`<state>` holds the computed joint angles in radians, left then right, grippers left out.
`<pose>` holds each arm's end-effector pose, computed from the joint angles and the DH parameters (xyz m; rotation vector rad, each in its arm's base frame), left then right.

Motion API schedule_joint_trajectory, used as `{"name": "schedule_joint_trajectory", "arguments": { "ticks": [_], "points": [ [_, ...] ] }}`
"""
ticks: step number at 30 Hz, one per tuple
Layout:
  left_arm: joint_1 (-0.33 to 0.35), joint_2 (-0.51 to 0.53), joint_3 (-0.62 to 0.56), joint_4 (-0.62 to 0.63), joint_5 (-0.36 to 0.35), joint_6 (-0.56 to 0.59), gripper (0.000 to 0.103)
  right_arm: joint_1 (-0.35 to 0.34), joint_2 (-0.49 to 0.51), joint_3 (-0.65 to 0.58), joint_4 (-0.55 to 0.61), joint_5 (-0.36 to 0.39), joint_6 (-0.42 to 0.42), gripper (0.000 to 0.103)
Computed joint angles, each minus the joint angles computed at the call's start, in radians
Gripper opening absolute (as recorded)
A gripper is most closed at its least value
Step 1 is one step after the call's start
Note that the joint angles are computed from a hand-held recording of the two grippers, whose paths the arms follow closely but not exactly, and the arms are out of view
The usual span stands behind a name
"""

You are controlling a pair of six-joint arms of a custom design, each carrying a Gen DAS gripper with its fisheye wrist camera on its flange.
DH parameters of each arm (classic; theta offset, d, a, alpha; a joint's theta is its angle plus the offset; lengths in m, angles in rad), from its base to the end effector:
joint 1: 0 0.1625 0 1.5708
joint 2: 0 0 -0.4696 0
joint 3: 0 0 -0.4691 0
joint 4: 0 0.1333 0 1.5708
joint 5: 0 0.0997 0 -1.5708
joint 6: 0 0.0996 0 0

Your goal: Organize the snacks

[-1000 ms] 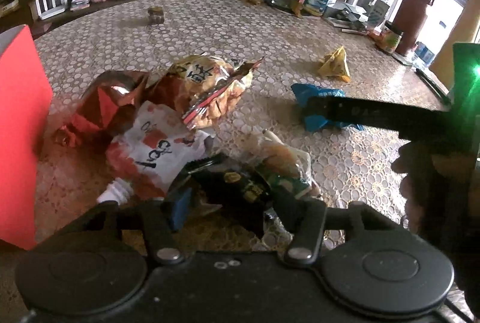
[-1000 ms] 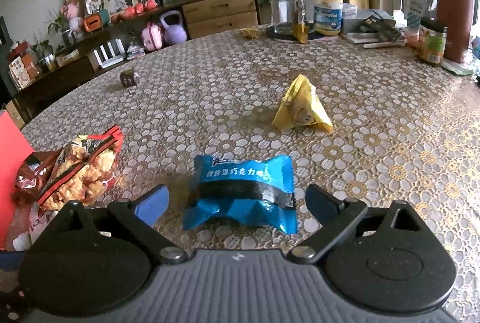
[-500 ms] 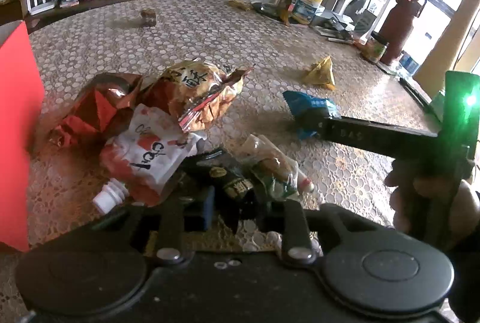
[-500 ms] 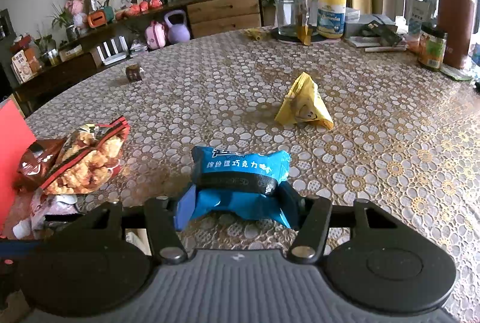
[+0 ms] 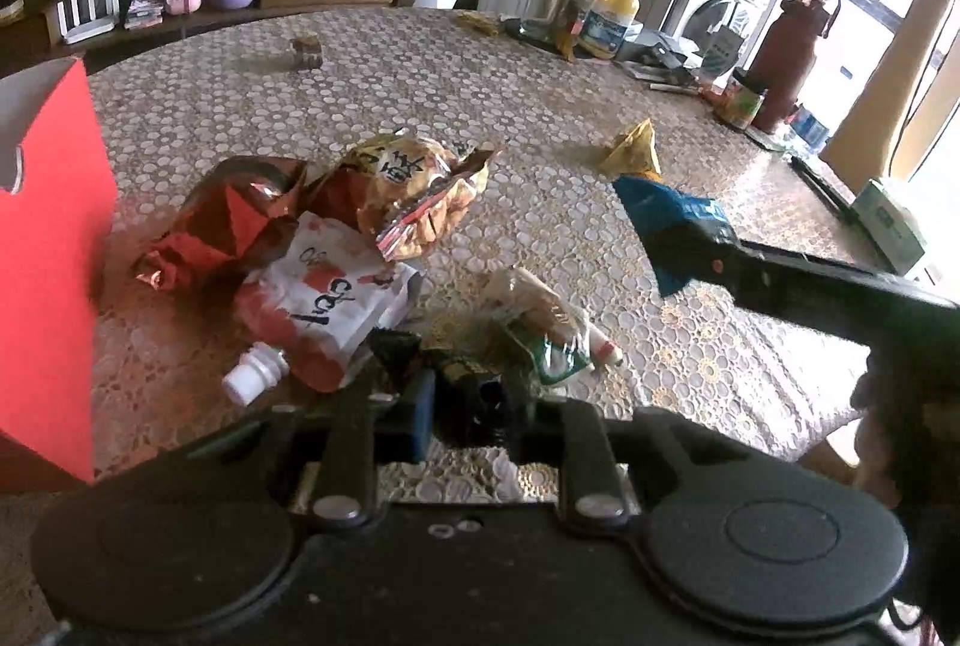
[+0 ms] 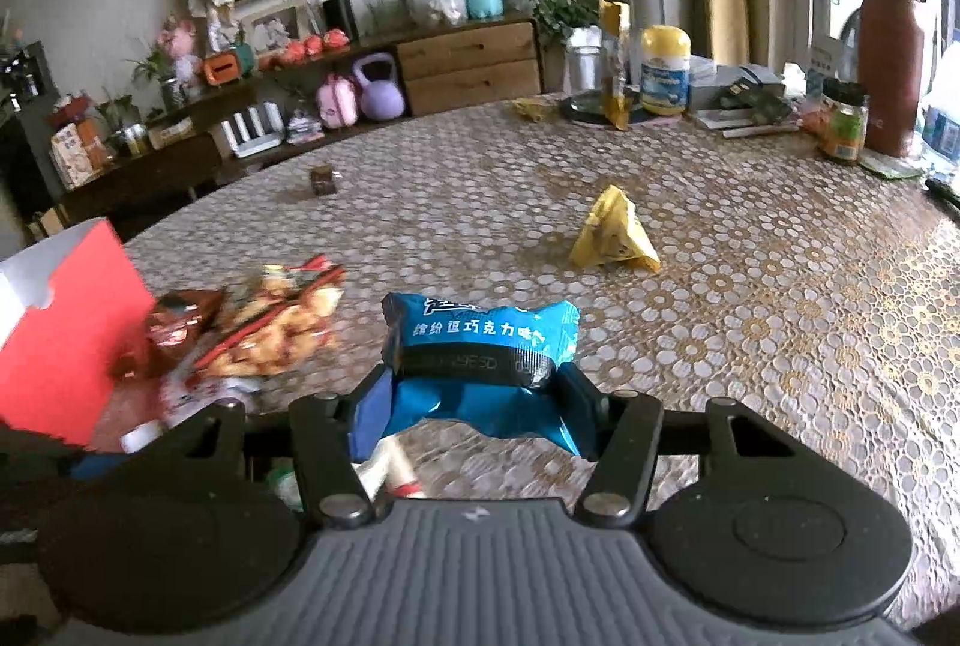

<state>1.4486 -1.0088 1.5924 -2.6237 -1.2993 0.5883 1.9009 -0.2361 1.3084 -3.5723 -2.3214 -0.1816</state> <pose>0.0645 -0.7877 0.2609 0.8632 2.5822 -0.5471 0.3208 -0.7346 -0.1034 0.1373 -2.2510 1.1705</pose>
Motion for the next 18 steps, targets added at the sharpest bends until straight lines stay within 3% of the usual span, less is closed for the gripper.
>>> {"name": "schedule_joint_trajectory", "arguments": {
  "ticks": [8, 9, 18],
  "points": [
    [0.010, -0.045, 0.029, -0.012, 0.001, 0.050, 0.016, 0.054, -0.021, 0.048, 0.007, -0.009, 0.047, 0.058],
    [0.013, -0.050, 0.028, -0.006, -0.003, 0.044, 0.011, 0.060, -0.023, 0.053, 0.010, -0.009, 0.052, 0.058],
    [0.029, -0.123, 0.041, 0.023, -0.076, 0.029, 0.009, 0.117, -0.020, 0.049, 0.025, -0.015, 0.047, 0.058]
  ]
}}
